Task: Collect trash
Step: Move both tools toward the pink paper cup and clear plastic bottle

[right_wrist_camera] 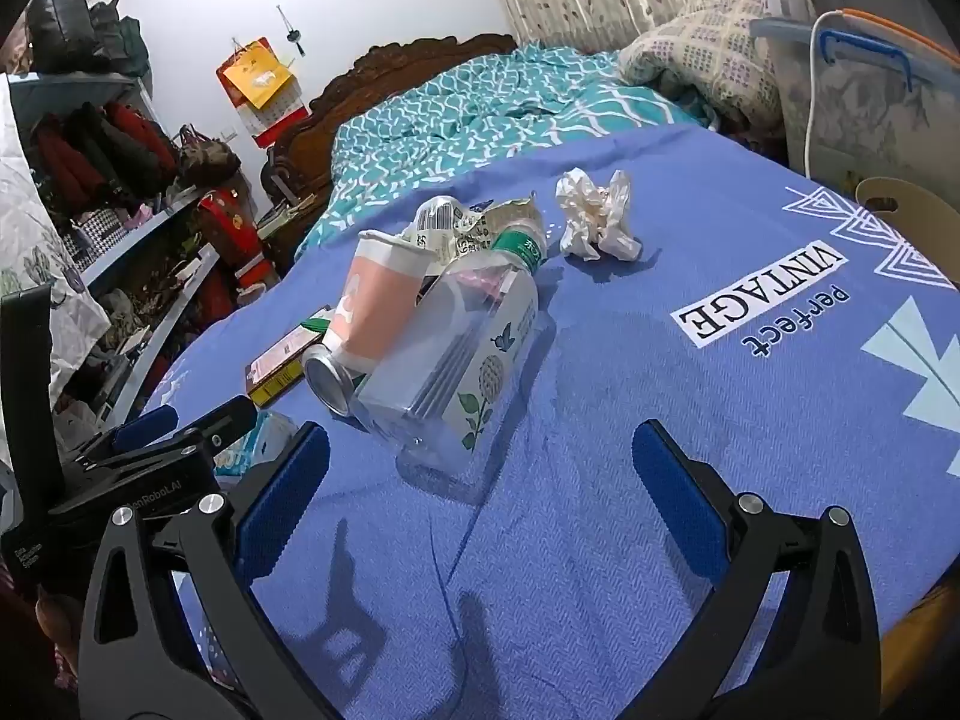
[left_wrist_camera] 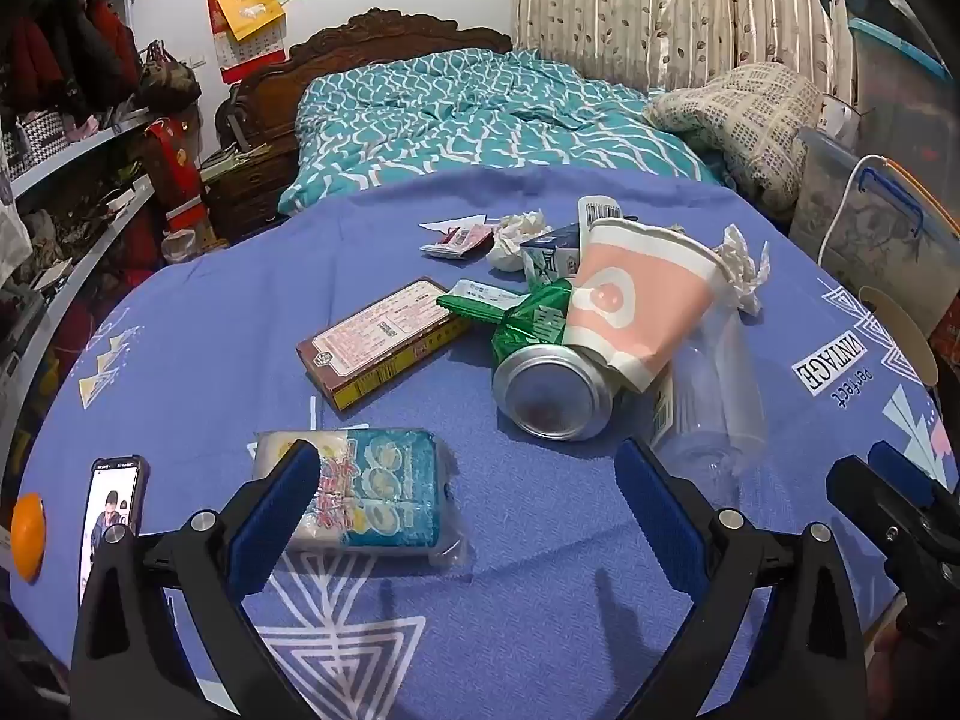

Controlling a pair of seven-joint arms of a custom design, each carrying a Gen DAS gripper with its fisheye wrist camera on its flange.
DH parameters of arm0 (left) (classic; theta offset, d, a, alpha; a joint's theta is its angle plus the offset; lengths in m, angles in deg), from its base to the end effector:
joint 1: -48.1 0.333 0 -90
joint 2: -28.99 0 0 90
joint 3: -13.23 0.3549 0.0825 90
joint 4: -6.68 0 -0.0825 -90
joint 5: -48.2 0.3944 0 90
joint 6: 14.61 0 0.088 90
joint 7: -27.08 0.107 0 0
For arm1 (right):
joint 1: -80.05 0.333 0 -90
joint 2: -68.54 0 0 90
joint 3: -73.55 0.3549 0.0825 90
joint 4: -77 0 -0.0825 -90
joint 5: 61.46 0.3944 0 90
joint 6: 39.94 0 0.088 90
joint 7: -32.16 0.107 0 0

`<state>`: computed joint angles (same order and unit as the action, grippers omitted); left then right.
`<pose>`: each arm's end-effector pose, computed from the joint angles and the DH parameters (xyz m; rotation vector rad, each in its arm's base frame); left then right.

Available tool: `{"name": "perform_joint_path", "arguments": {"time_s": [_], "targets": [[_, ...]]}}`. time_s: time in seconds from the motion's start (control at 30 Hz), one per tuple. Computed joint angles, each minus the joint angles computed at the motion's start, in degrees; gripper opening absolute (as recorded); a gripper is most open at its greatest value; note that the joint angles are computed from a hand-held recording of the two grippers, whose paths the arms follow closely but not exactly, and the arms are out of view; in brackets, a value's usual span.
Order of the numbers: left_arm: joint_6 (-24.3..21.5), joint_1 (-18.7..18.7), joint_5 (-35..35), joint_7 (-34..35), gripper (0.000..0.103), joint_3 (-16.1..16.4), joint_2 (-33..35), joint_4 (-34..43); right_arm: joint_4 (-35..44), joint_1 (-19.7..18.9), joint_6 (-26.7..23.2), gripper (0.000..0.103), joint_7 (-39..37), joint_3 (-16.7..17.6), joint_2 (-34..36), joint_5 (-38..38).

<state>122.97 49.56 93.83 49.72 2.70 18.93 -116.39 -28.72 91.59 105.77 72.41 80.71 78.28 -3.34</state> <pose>0.5337 -0.0857 0.5584 -2.0717 1.1976 -0.3892 0.6302 0.1968 0.5210 -1.9003 1.1680 -0.0262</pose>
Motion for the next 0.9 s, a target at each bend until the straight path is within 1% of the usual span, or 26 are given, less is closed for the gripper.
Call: {"name": "perform_joint_path", "arguments": {"time_s": [0.27,0.33,0.4,0.5,0.53,0.63,0.7,0.9], "targets": [[0.5,-0.1,-1.0,0.1,0.094,0.2,-0.2,-0.5,0.0,0.2,-0.1,0.100,0.6,-0.1,0.1,-0.7],[1.2,-0.1,-1.9,0.2,0.094,0.3,-0.4,-0.9,-0.5,0.6,1.0,0.100,2.1,-0.1,0.1,-2.2],[2.2,0.1,-2.0,-0.7,0.094,0.2,0.2,-1.2,-0.2,1.0,1.5,0.100,5.0,-0.5,0.7,-5.5],[2.4,0.1,-1.8,-2.6,0.094,-0.1,-0.2,-2.4,0.3,1.1,0.2,0.100,9.2,-0.7,1.5,-10.7],[2.3,0.1,-2.2,-2.8,0.094,-0.1,-0.3,-2.8,0.8,1.4,-0.6,0.100,11.5,-0.9,1.6,-13.1],[1.0,-0.2,-4.7,-2.2,0.094,0.1,-0.1,-3.3,1.8,1.1,-2.7,0.100,14.7,-0.9,2.6,-16.9],[0.2,-0.4,-6.1,-2.5,0.094,0.1,-0.6,-4.2,2.6,0.5,-4.2,0.100,15.5,-0.7,3.3,-17.7],[-1.8,-0.5,-9.7,-3.5,0.094,0.1,-1.3,-5.9,2.9,0.1,-6.4,0.100,16.9,-0.2,3.9,-19.6]]}}
